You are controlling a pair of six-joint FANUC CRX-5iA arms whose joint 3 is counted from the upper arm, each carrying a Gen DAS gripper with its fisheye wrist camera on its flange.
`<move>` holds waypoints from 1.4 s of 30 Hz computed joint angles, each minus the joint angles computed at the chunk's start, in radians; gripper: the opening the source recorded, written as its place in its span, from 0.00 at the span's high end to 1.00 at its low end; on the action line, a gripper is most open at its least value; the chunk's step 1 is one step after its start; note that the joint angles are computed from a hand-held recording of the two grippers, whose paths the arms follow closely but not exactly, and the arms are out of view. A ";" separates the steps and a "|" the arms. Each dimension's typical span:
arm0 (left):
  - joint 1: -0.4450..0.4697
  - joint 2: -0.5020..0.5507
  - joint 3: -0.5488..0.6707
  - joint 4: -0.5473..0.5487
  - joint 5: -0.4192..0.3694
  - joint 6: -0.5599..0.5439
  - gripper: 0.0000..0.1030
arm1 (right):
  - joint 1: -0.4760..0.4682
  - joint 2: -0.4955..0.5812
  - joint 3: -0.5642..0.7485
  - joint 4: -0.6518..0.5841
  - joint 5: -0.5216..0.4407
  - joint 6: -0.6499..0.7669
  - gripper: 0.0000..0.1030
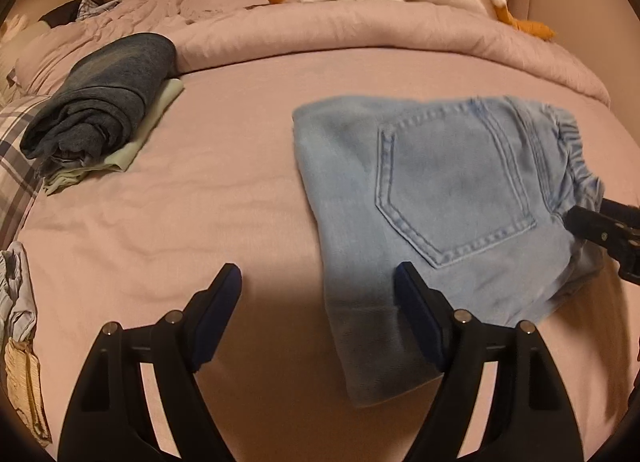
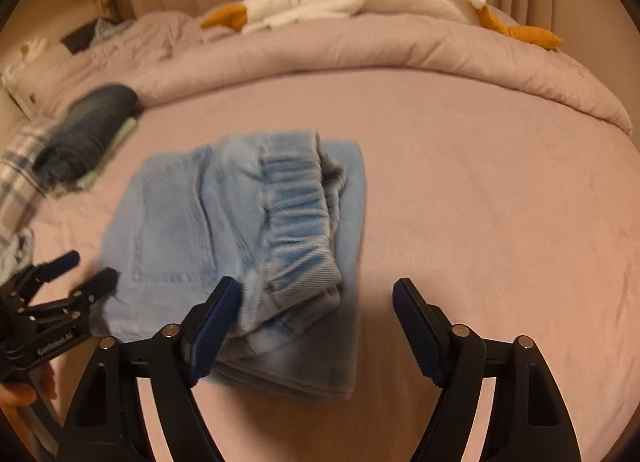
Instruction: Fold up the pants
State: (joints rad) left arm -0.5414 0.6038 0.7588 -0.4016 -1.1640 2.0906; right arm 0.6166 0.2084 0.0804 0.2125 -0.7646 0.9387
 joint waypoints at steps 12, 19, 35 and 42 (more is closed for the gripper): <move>-0.063 -0.136 -0.090 -0.079 0.042 0.068 0.22 | 0.040 -0.082 -0.063 0.028 0.000 -0.027 0.24; -0.099 -0.195 -0.121 -0.091 0.032 0.121 0.19 | 0.075 -0.168 -0.134 0.033 0.031 -0.044 0.24; -0.183 -0.273 -0.107 -0.159 -0.075 0.221 0.01 | 0.174 -0.301 -0.234 0.236 0.047 -0.197 0.04; -0.202 -0.271 -0.078 -0.167 -0.143 0.244 0.00 | 0.203 -0.320 -0.244 0.308 0.012 -0.247 0.01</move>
State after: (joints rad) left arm -0.7429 0.3328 0.6804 -0.5687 -1.3066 2.3349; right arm 0.8192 -0.1121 -0.1640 0.5203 -0.7522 0.6918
